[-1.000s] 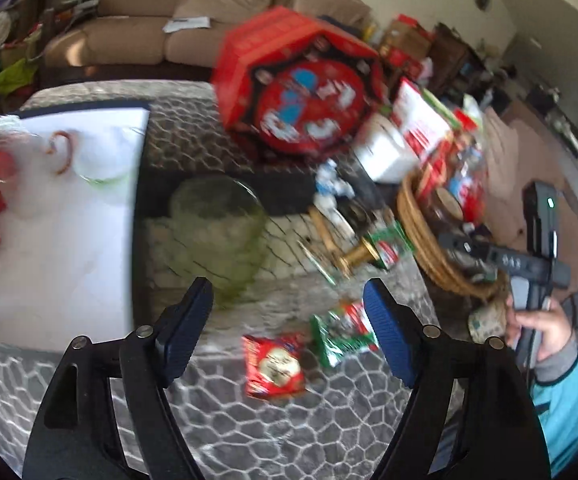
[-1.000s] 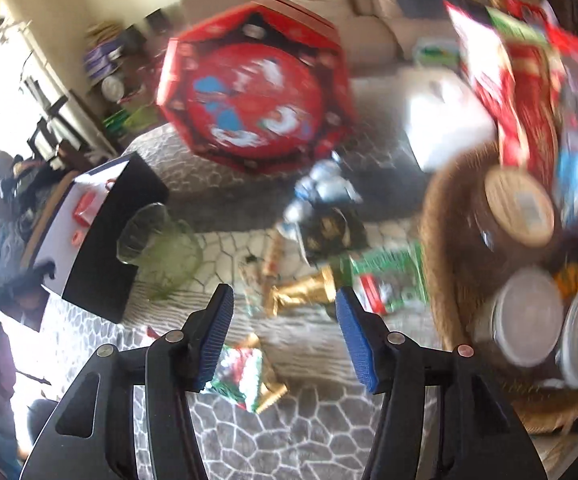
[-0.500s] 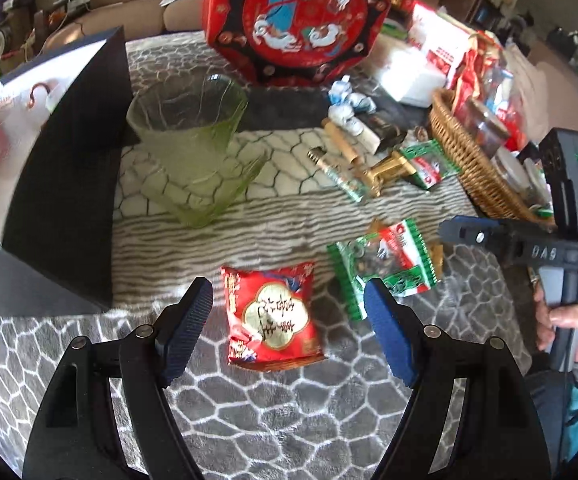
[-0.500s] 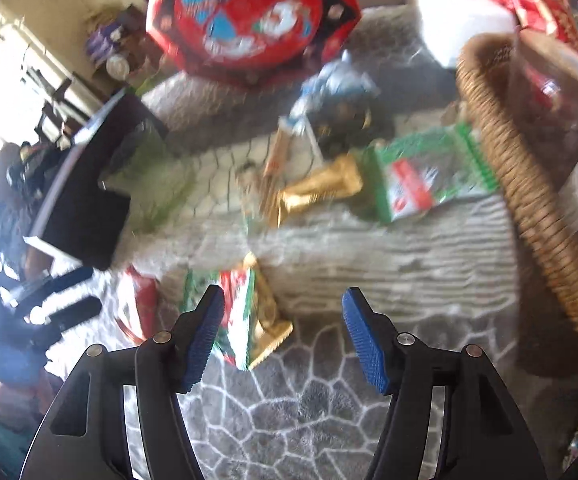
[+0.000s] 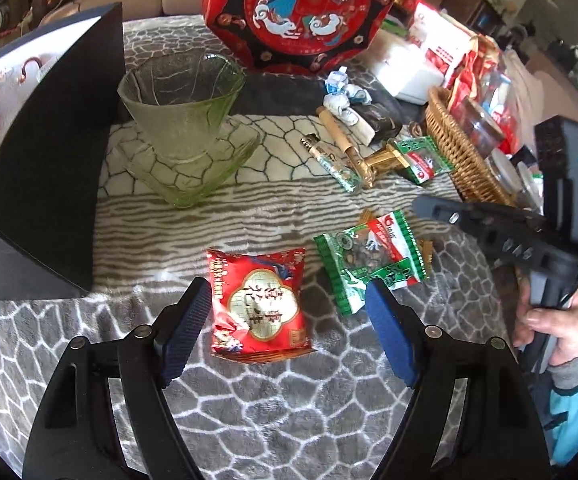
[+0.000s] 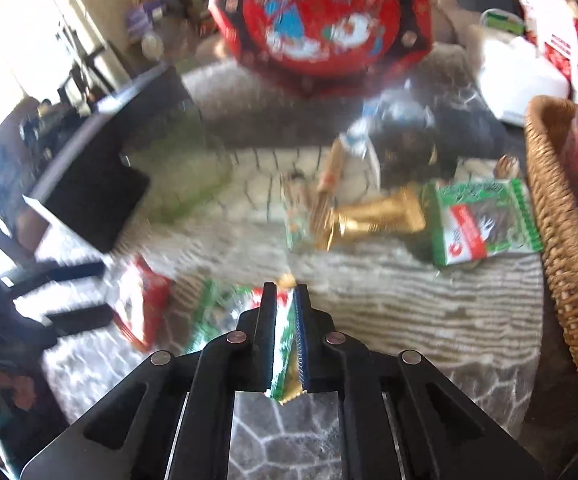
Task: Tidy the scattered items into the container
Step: 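Grasp the small gold snack packet with the right tool while the left tool approaches the gold tube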
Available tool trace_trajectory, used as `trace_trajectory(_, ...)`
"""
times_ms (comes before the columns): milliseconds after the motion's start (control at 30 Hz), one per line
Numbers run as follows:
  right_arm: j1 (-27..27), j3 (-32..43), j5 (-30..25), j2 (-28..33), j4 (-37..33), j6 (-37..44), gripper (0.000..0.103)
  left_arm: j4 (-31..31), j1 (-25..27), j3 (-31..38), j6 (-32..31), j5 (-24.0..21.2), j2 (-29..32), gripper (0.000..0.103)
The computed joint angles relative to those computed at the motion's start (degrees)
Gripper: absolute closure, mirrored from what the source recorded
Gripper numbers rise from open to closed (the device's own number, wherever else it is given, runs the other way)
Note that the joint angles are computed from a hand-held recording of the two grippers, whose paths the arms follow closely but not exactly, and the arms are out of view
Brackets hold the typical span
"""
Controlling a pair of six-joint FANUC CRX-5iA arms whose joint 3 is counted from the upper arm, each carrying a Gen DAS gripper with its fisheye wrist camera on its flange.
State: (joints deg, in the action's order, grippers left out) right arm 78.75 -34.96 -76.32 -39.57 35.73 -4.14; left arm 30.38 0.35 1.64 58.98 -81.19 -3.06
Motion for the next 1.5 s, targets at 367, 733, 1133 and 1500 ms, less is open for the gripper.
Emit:
trace_trajectory(367,4.27,-3.37,-4.51,-8.68,-3.96,-11.68,0.040,0.66,-6.24,-0.15,-2.48,-0.26,0.87,0.021)
trace_trajectory(733,0.29,-11.25,14.07,-16.09,-3.03,-18.09,0.093,-1.15,-6.54,1.03,0.55,-2.16,2.35,0.021)
trace_trajectory(1133,9.86,-11.56,-0.44,-20.57,5.34,-28.94,0.093,0.77,-11.44,22.23,5.03,-4.72,16.65,0.020)
trace_trajectory(1500,-7.69,-11.94,18.78,-15.64,-8.17,-16.20,0.092,-7.56,-19.68,43.19,1.51,-11.56,31.88,0.020)
